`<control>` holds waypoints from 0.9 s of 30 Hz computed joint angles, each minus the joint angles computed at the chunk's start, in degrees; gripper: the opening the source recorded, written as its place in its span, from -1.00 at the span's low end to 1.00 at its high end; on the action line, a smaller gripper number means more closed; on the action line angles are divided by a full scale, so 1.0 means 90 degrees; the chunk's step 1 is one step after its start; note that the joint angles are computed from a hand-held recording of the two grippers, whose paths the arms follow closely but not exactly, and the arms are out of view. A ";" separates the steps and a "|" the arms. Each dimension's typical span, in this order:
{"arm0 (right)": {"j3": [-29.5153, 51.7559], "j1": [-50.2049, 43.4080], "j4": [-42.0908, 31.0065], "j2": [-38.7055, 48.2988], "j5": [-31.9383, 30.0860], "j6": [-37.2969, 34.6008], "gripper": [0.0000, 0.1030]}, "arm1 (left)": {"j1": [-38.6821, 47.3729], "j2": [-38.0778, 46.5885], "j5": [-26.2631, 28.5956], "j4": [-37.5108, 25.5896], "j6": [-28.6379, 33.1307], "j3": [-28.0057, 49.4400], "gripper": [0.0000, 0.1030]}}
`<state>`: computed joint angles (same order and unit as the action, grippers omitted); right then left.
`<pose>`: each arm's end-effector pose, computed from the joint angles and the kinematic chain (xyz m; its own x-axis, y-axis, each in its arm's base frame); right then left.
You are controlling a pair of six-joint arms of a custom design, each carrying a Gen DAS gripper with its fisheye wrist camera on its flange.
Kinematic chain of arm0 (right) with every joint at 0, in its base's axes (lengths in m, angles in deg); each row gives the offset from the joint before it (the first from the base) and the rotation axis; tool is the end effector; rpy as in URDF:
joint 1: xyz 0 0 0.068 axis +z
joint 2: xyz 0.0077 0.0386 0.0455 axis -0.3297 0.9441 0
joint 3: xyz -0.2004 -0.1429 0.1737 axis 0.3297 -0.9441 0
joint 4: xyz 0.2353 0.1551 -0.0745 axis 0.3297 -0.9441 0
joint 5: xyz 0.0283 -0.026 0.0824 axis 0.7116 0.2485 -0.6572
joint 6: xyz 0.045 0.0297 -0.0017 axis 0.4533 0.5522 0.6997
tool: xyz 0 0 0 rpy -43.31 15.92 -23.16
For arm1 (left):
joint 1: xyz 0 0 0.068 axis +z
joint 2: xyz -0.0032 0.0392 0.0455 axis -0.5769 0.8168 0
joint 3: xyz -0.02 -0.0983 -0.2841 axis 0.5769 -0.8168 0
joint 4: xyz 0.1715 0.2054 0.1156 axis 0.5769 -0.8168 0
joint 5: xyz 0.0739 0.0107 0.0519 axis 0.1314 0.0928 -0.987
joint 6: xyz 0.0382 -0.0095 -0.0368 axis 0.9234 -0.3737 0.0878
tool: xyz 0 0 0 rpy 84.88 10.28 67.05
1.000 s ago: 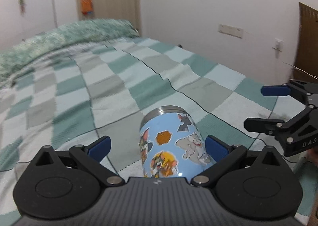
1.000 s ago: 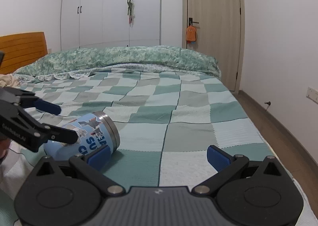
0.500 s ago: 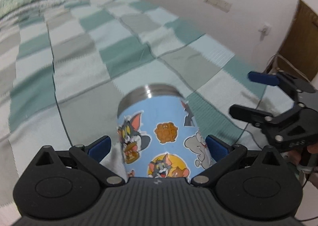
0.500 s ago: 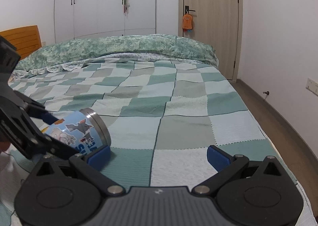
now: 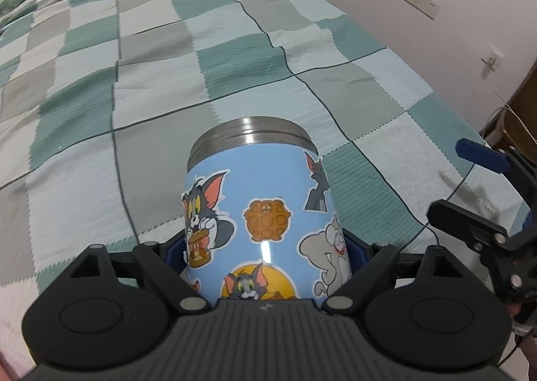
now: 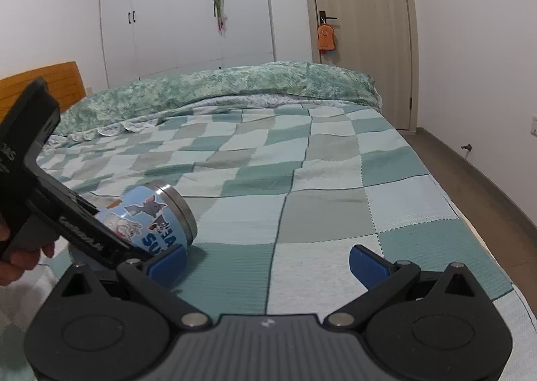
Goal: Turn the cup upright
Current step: 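Close the left gripper on the blue cup and lift it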
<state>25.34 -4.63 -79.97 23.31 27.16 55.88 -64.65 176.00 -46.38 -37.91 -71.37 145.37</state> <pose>0.2361 0.0582 0.2486 -0.4945 0.0772 -0.8657 -0.0751 0.9885 0.1310 0.3542 -0.2071 0.2760 -0.7436 0.4298 -0.5123 0.5712 0.8065 -0.1526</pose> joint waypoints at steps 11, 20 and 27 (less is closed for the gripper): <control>-0.0152 0.0761 -0.0927 -0.1511 0.0218 0.0457 1.00 | -0.0409 -0.1450 -0.0375 -0.0346 -0.0659 -0.0755 0.69; -0.0147 0.2378 -0.2148 -0.2806 0.1222 0.1025 1.00 | -0.0863 -0.3151 -0.0740 -0.1112 -0.1514 -0.1715 0.69; -0.0180 0.4038 -0.2746 -0.2962 0.2318 0.1756 1.00 | -0.1195 -0.4185 -0.1169 -0.1161 -0.2369 -0.2753 0.70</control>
